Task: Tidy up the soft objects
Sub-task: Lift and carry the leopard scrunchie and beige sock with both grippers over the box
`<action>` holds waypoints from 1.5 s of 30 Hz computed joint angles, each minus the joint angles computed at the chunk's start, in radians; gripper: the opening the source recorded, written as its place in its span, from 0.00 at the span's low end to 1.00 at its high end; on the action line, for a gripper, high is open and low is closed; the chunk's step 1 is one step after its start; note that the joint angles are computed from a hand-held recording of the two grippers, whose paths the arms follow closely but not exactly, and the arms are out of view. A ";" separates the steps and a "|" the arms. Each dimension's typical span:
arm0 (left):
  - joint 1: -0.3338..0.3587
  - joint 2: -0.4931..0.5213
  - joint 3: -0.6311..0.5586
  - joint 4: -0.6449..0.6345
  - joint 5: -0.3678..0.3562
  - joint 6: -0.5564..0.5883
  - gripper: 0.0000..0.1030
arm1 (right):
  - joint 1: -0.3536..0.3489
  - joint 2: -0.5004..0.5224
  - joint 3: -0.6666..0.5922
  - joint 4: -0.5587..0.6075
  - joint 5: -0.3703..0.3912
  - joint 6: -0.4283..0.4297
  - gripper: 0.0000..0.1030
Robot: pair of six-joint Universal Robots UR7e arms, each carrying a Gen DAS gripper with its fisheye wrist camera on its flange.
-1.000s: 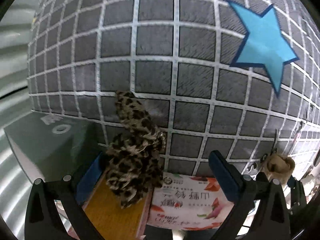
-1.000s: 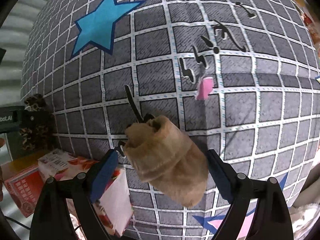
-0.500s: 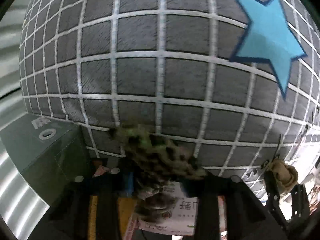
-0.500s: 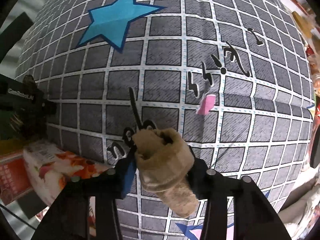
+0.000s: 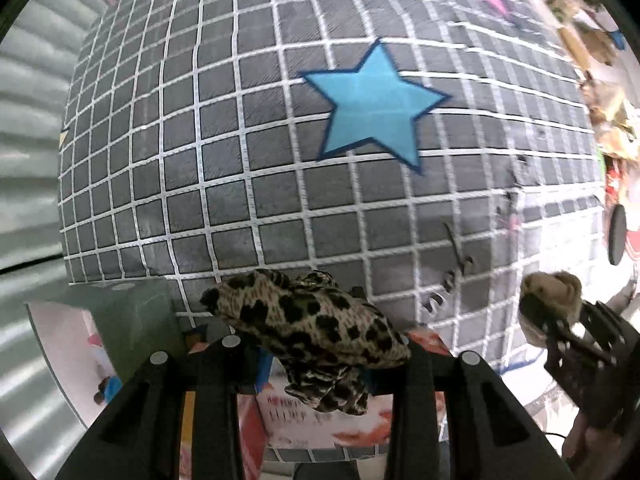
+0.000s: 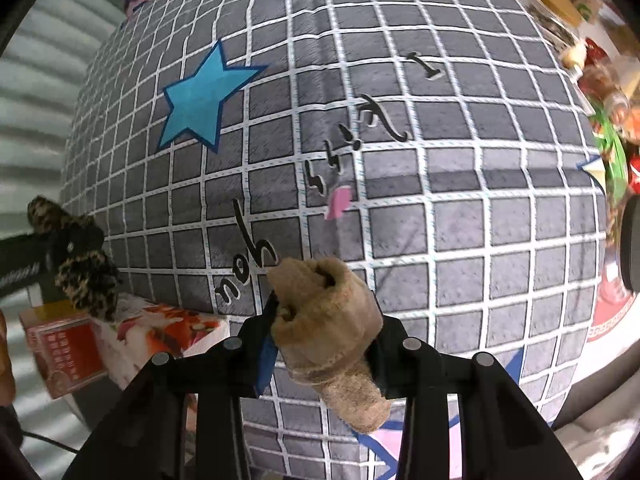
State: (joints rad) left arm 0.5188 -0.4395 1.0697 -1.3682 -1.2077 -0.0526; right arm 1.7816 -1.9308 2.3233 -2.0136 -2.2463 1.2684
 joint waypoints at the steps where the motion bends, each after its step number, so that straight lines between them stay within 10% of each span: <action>1: -0.003 -0.013 0.006 -0.003 -0.011 0.005 0.36 | 0.009 -0.017 0.003 0.012 0.001 0.016 0.39; 9: -0.012 -0.093 0.033 -0.018 -0.070 0.126 0.36 | 0.087 -0.088 0.012 0.080 0.001 0.140 0.39; 25: -0.003 -0.260 0.180 -0.002 -0.169 0.250 0.36 | 0.186 0.134 -0.073 0.075 0.003 0.262 0.39; 45: 0.080 -0.410 0.207 0.021 -0.157 0.239 0.36 | 0.277 0.453 -0.321 0.095 0.018 0.139 0.39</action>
State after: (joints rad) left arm 0.5992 -0.8495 1.2767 -1.3468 -1.3644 0.1861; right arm 2.0583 -1.4776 2.0022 -1.9186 -2.2288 1.4075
